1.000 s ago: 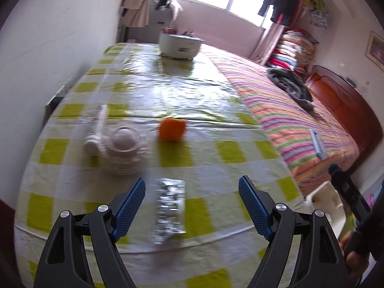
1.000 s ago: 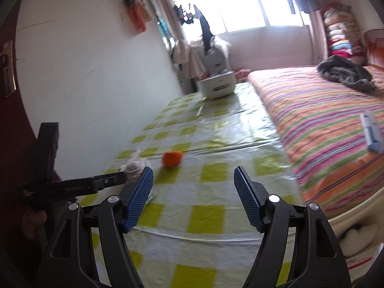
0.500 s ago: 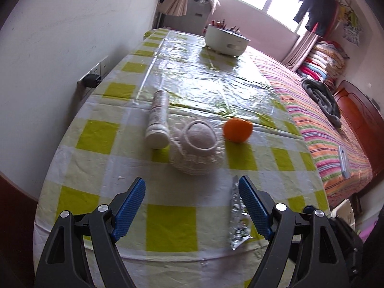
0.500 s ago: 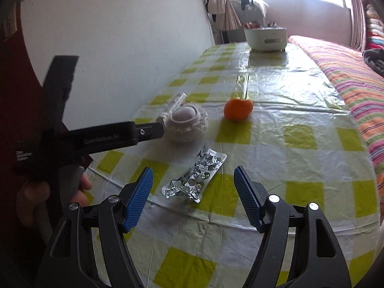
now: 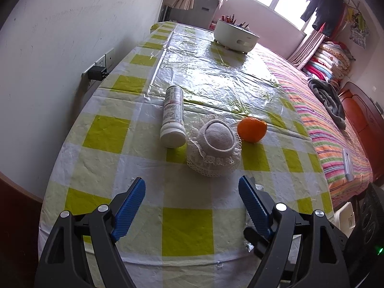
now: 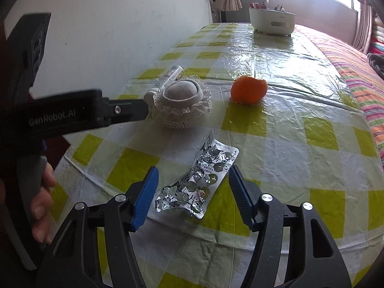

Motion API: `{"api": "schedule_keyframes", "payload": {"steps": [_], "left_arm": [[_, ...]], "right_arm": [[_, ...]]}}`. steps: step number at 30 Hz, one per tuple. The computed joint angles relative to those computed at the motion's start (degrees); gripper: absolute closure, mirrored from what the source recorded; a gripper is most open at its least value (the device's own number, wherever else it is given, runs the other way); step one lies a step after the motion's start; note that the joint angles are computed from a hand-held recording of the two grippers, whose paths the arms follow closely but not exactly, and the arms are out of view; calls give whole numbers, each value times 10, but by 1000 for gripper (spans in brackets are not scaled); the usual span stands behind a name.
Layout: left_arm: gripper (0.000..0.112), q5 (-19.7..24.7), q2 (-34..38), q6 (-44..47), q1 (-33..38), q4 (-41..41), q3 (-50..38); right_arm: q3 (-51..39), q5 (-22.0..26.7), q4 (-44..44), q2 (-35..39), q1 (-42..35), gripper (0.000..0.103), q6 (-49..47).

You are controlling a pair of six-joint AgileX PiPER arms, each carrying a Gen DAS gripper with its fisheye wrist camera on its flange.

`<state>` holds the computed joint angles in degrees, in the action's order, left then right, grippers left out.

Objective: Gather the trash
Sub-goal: 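Grasp the silver blister pack with the right tool while the left tool grasps the white spray can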

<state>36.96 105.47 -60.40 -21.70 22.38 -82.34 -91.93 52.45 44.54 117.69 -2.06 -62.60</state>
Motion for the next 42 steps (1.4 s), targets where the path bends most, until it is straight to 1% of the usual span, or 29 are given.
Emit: {"api": "schedule_keyframes", "payload": {"steps": [2,4,7,9,15,19,22,25,29,33,34,35,36,38,40,42], "left_arm": [[34,0,5,8,6,-10,-8],[34,-1,11,15,14,-22,-16],[35,-2,20,22,25,-34,-30],[34,5,31,34,33,-48,-49],[35,22,76,80,65,-98,-118],[35,56,114,112,81,-127,-175],[35,95,146,140,93,-141,-228],[35,113,168,153,105,-155,-260],[35,127,196,176,122,-198,-295],[36,127,212,161,122,-184,-314],[38,128,215,158,121,-178,-319],[45,134,219,158,119,-173,-326],[52,137,222,156,117,-167,-330],[70,141,225,150,117,-160,-335],[83,129,221,155,122,-171,-324],[83,115,214,154,124,-174,-308]], "right_arm": [[-7,-4,-12,5,6,51,5],[-9,-7,-18,11,10,60,8],[-23,-2,-28,24,13,64,12],[-22,-3,-25,26,12,65,3],[-64,44,-7,52,-3,68,3],[-78,61,1,57,-11,68,-1],[-79,71,10,55,-18,68,-7],[-69,83,22,48,-24,68,-17],[-55,91,37,41,-29,68,-31],[-56,106,49,42,-38,68,-35],[-57,109,51,43,-40,68,-34],[-64,115,53,47,-44,68,-32],[-68,121,56,50,-47,68,-31],[-73,127,60,51,-53,68,-31],[-74,132,67,50,-59,68,-34],[-73,135,72,47,-65,68,-36]]}}
